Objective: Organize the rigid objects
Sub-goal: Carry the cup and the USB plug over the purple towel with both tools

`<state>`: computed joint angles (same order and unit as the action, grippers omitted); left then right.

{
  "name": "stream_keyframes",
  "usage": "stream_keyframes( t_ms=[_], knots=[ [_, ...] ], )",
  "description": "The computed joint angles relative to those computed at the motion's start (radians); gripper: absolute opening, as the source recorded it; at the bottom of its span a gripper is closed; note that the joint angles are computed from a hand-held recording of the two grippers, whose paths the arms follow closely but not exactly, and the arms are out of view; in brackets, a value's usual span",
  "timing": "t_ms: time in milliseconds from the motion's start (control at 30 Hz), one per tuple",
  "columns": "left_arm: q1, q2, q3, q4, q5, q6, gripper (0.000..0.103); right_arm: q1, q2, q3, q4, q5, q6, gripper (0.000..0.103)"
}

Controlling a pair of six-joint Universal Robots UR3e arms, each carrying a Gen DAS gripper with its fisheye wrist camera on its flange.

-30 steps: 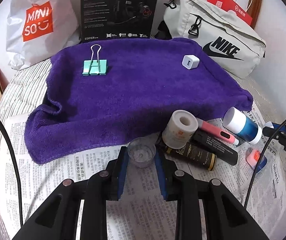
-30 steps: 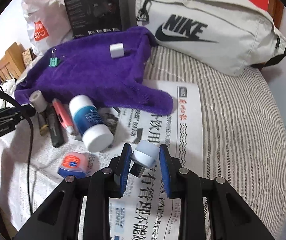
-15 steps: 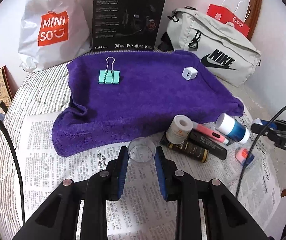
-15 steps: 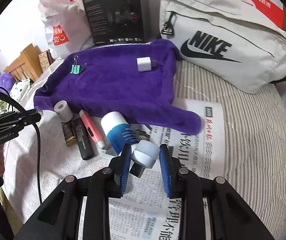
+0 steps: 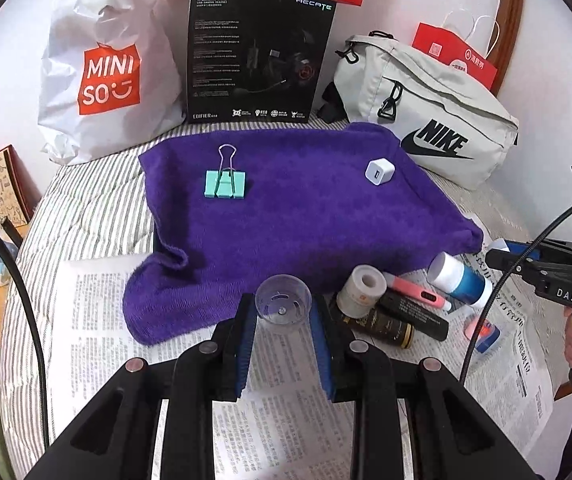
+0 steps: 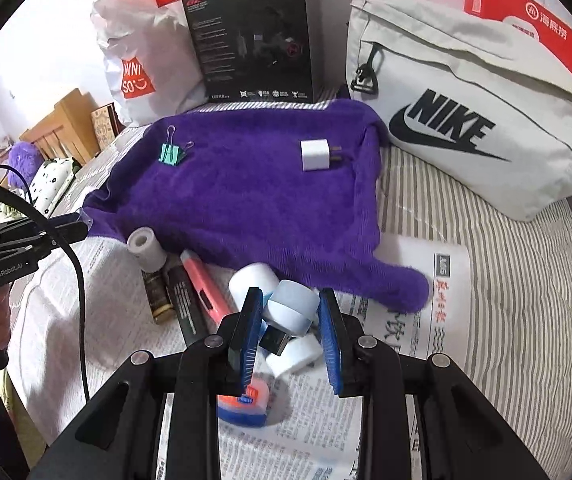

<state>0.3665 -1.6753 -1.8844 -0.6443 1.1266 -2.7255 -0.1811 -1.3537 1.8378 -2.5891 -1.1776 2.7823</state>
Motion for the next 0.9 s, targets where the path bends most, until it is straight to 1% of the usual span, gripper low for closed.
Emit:
stream_keyframes(
  t_ms=[233, 367, 633, 900],
  knots=[
    [-0.012, -0.067, 0.101, -0.019, 0.018, 0.001, 0.026, 0.033, 0.085, -0.128, 0.016, -0.015, 0.008, 0.029],
    [-0.025, -0.123, 0.175, -0.027, 0.030, -0.002, 0.026, 0.056, 0.159, -0.231, 0.039, -0.027, 0.018, 0.029],
    [-0.030, -0.253, 0.318, -0.057, 0.024, -0.014, 0.026, 0.108, 0.312, -0.452, 0.105, -0.082, 0.027, 0.029],
    [-0.034, -0.349, 0.418, -0.084, 0.018, -0.014, 0.026, 0.133, 0.416, -0.587, 0.156, -0.110, 0.038, 0.029]
  ],
)
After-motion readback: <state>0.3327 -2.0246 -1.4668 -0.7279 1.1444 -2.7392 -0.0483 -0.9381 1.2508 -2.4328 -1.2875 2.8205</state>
